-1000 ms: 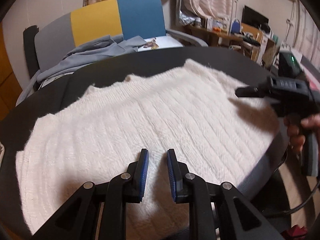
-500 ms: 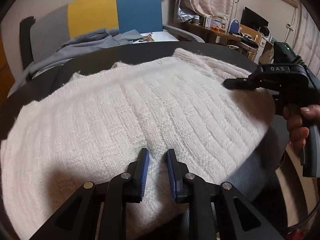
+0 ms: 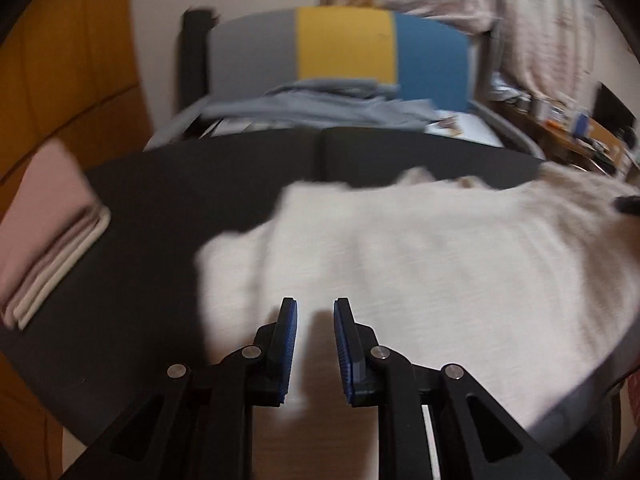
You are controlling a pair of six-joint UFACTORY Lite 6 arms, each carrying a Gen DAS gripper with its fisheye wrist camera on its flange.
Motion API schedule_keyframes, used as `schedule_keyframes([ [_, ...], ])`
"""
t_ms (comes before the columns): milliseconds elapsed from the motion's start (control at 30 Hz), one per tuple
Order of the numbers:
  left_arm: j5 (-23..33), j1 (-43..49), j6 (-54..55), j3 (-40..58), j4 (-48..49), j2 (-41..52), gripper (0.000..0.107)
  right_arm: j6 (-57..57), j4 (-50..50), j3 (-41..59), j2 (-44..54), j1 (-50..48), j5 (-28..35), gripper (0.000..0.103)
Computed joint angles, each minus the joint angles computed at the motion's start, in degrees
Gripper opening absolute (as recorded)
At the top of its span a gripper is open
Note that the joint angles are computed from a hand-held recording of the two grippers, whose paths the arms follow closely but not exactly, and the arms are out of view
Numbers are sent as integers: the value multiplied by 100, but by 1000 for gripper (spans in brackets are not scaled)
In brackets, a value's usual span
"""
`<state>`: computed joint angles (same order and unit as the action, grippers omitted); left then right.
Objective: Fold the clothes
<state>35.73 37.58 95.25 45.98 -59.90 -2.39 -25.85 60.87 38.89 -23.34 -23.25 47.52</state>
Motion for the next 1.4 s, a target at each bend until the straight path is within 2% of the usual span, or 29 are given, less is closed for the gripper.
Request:
schedule_keyframes([
  [67, 268, 187, 200, 247, -12, 448, 18, 658, -349, 282, -105, 512, -224, 25],
  [233, 720, 499, 848, 235, -429, 687, 19, 2677, -1559, 1232, 104, 2413, -1090, 24],
  [433, 1799, 996, 836, 913, -349, 1605, 18, 5640, -4135, 2982, 1585, 4758, -1706, 23],
  [533, 2184, 1101, 698, 1262, -297, 2033, 18, 6545, -5155, 4144, 2839, 5635, -1616, 23],
  [633, 2535, 1247, 659, 1527, -279, 2374, 18, 6960, -5673, 5331, 4215, 6350, -1392, 22],
  [700, 2711, 1340, 678, 1638, -307, 2547, 18, 7296, -6231, 6359, 5243, 6750, -1007, 22],
  [800, 3043, 1477, 543, 1921, -259, 2850, 18, 7770, -7381, 7874, 6604, 7316, -84, 23],
  [867, 3390, 1632, 402, 2205, -205, 3137, 18, 7834, -7669, 8302, 6974, 7495, 189, 31],
  [933, 3804, 1811, 127, 2565, -200, 3526, 18, 7659, -7440, 8005, 6767, 7444, -128, 54],
  [967, 3934, 1872, 12, 2676, -190, 3643, 18, 7461, -7136, 7561, 6462, 7356, -537, 57],
  [1067, 4151, 2044, -45, 2804, -100, 3755, 18, 6861, -6301, 6115, 5320, 7198, -1637, 60],
  [1100, 4164, 2086, 26, 2765, -64, 3694, 18, 6922, -6422, 5554, 4849, 7240, -2062, 59],
  [1167, 4181, 2157, 188, 2722, 21, 3562, 18, 7696, -7382, 4614, 4000, 7311, -2627, 59],
  [1200, 4229, 2216, 217, 2739, 56, 3539, 19, 8218, -7982, 4307, 3690, 7303, -2643, 57],
  [1233, 4319, 2310, 145, 2805, 83, 3573, 19, 8760, -8581, 4009, 3396, 7286, -2568, 47],
  [1300, 4509, 2502, -36, 2966, 133, 3664, 20, 9789, -9637, 3496, 3082, 7272, -2250, 32],
  [1367, 4741, 2698, -222, 3142, 125, 3745, 21, 10029, -9830, 3090, 3009, 7165, -2146, 26],
  [1400, 4860, 2793, -265, 3210, 114, 3755, 21, 9972, -9708, 2882, 2977, 7094, -2350, 25],
])
